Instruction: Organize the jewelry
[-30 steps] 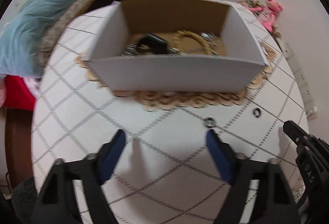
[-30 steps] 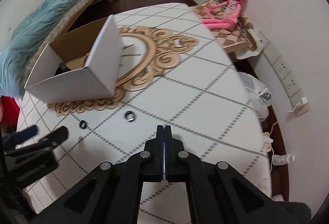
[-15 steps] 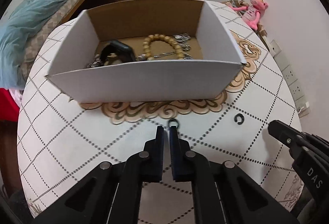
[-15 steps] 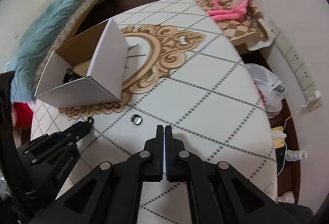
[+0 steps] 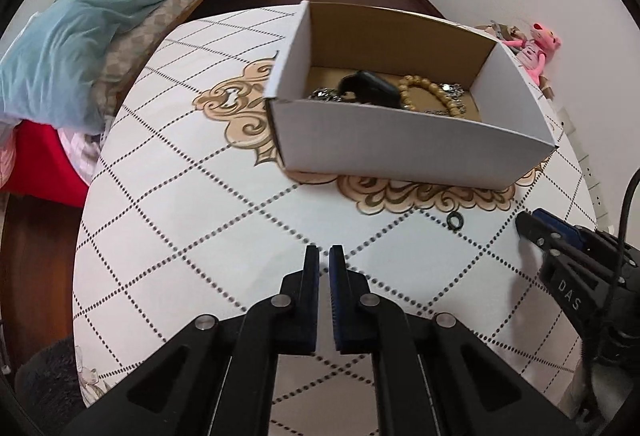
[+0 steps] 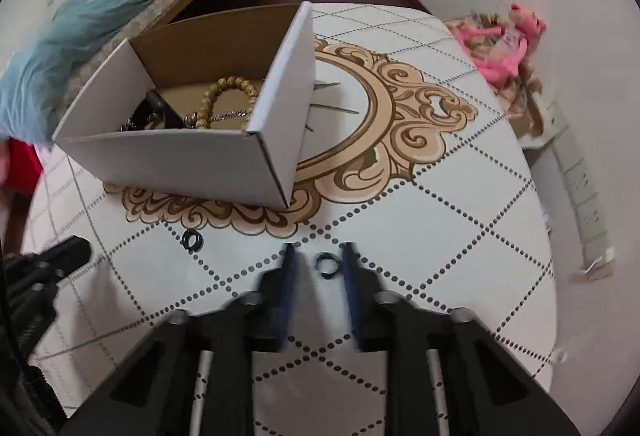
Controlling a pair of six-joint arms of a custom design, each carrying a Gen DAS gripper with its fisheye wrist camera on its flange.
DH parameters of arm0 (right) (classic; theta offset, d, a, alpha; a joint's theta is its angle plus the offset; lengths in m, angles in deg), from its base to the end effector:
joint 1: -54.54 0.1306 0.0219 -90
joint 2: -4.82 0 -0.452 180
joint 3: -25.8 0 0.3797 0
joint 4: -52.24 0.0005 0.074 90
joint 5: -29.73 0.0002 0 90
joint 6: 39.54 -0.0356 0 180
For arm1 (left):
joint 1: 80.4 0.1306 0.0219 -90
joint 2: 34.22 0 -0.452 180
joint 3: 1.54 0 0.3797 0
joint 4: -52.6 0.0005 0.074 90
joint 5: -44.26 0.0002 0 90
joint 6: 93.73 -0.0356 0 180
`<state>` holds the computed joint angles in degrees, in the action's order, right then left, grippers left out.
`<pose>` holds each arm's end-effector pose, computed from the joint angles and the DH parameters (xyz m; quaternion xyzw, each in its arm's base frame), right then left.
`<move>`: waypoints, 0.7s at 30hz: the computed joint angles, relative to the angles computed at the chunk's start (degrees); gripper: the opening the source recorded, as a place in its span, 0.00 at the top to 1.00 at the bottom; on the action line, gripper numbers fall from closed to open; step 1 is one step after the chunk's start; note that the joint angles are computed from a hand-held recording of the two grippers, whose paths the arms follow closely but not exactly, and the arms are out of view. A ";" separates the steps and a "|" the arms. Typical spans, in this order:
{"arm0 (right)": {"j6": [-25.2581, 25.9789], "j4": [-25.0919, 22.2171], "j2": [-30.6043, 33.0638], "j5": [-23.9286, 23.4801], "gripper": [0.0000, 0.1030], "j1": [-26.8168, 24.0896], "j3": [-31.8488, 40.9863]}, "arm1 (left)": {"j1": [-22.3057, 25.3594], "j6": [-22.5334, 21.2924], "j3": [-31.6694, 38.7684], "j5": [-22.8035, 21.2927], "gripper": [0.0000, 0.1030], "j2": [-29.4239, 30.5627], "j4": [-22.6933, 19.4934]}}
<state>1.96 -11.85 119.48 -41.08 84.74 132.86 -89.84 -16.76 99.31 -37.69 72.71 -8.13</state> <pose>0.5424 0.3016 0.3889 0.1810 0.9568 -0.0278 0.2257 0.5653 -0.0995 0.4223 0.2042 0.9557 -0.0624 0.2026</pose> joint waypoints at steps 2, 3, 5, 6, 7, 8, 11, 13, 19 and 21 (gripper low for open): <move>0.41 0.47 -0.05 -0.14 0.87 0.31 0.15 | -0.03 0.69 0.49 0.91 0.97 0.14 -0.57; 0.21 0.85 -0.32 -0.46 0.87 0.35 -0.20 | -0.07 0.89 0.73 1.54 0.97 0.14 -0.97; -1.43 2.54 -1.69 -0.90 0.87 0.41 -1.75 | -0.03 1.96 1.32 4.66 0.97 0.07 -1.54; -2.42 3.30 -2.60 -0.87 0.87 0.44 -2.63 | 0.03 3.07 1.73 6.73 0.95 0.07 -1.97; -3.16 4.07 -3.28 -0.89 0.87 0.45 -3.47 | -0.18 4.29 2.27 7.71 0.93 0.21 -2.55; -4.24 4.76 -4.34 -0.98 0.87 0.39 -4.46 | -0.63 4.93 2.92 7.78 0.93 0.49 -3.27; -6.89 5.65 -6.81 -0.80 0.87 0.14 -6.96 | -2.92 5.06 3.78 6.01 0.73 0.97 -3.38; -7.97 5.85 -8.02 -0.34 0.87 -0.05 -8.39 | -4.27 4.91 3.27 5.84 0.34 0.84 -2.16; -8.81 4.52 -9.41 0.74 0.87 -1.01 -10.38 | -8.18 1.59 0.74 0.31 0.35 0.66 2.11; -9.12 4.60 -9.67 0.83 0.87 -1.24 -10.78 | -8.80 0.75 0.35 -0.58 0.36 1.00 2.72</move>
